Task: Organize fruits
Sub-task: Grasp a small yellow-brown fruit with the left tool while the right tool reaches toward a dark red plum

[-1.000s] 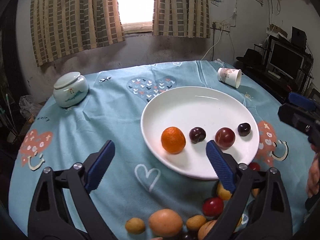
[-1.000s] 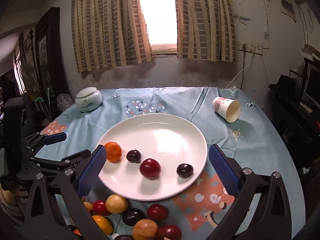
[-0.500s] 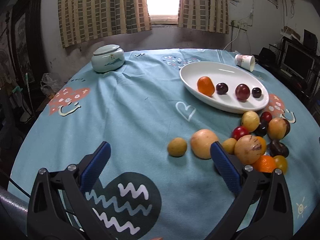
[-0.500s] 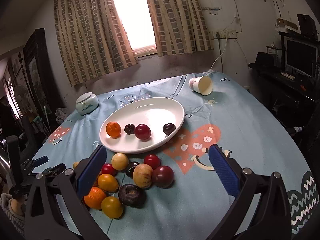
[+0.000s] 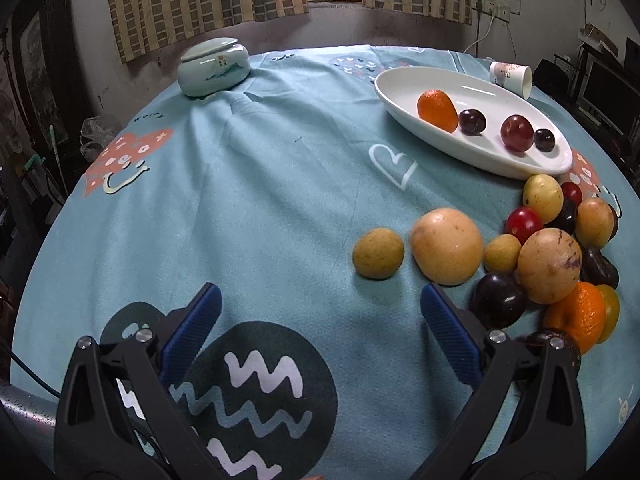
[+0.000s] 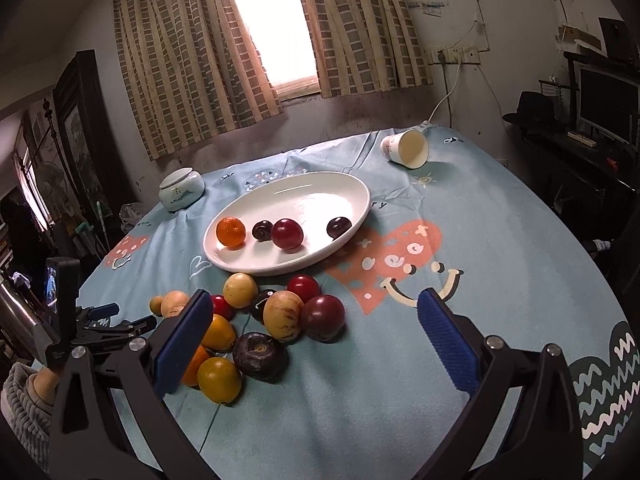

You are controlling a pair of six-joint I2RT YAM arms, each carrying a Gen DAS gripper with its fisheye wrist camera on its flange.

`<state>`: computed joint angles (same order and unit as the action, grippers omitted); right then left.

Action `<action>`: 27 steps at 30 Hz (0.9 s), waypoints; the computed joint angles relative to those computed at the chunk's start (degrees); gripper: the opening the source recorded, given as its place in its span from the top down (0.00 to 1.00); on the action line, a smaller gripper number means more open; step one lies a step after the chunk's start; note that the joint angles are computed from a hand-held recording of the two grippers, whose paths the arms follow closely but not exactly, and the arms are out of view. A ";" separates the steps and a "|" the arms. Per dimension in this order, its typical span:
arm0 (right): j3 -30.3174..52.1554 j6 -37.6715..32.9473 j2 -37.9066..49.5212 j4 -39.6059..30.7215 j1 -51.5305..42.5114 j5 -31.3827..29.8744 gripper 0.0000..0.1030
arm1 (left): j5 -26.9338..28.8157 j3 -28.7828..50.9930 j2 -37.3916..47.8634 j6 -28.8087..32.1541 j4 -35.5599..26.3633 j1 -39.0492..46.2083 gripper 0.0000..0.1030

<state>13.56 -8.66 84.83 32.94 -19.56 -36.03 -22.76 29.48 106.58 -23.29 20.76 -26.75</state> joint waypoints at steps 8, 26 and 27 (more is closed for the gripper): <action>0.16 -0.12 0.22 -0.03 -0.76 -0.49 0.01 | 5.42 1.33 2.07 -0.63 -1.07 2.50 0.02; 4.47 -1.71 4.44 -5.97 -0.94 -0.41 0.01 | 8.89 5.22 3.36 8.77 0.23 4.86 0.28; 4.74 -1.93 4.66 -6.32 -0.94 -0.50 0.01 | 10.39 4.93 3.24 9.22 0.95 5.20 0.39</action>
<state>18.29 -10.59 89.49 26.62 -20.50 -36.52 -12.37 34.41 109.82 -14.07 21.70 -21.56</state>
